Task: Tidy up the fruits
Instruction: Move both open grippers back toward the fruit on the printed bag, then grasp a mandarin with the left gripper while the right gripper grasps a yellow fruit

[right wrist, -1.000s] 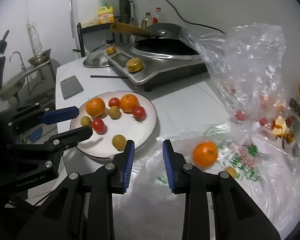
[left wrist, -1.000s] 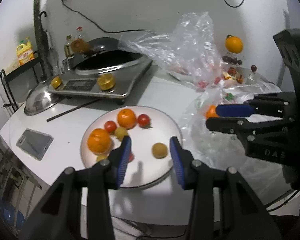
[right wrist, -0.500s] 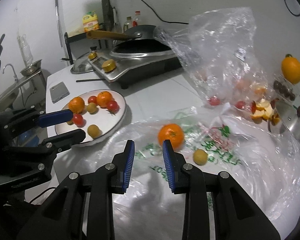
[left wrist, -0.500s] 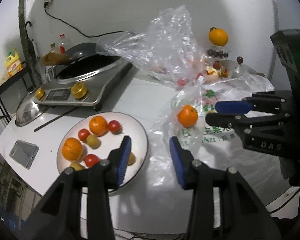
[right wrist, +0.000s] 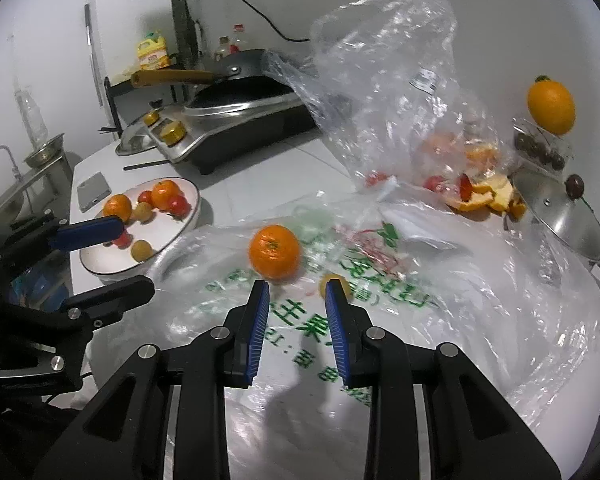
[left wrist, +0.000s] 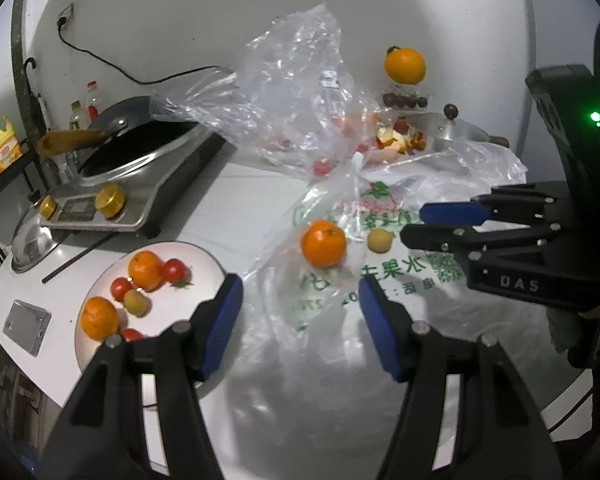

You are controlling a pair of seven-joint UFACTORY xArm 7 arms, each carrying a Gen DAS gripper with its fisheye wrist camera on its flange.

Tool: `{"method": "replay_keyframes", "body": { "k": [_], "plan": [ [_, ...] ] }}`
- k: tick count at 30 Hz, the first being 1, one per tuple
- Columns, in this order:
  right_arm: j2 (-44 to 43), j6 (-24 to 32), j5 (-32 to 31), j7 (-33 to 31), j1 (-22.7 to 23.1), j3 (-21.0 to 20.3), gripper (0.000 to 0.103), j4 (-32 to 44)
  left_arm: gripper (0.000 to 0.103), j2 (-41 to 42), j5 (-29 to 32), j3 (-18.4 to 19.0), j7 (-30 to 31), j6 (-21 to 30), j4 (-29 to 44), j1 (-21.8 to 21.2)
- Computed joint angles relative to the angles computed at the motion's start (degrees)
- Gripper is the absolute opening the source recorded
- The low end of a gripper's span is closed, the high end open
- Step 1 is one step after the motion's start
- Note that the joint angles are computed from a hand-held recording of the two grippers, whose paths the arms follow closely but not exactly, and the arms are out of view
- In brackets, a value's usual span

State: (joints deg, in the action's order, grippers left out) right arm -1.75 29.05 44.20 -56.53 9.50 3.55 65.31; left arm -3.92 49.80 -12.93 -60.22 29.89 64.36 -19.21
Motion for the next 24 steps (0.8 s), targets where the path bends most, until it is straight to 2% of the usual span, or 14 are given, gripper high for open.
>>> {"method": "replay_keyframes", "body": {
  "k": [11, 24],
  "plan": [
    [4.78, 1.83, -2.23, 2.07, -2.27, 0.5, 0.031, 3.78, 0.062, 4.01, 0.7, 1.34, 1.13, -1.44, 3.64, -1.6],
    [11.37, 4.46, -6.95, 6.55, -4.19, 3.0, 0.031, 10.31, 0.059, 7.51, -4.1, 4.32, 6.21, -4.43, 6.05, -2.28]
  ]
}}
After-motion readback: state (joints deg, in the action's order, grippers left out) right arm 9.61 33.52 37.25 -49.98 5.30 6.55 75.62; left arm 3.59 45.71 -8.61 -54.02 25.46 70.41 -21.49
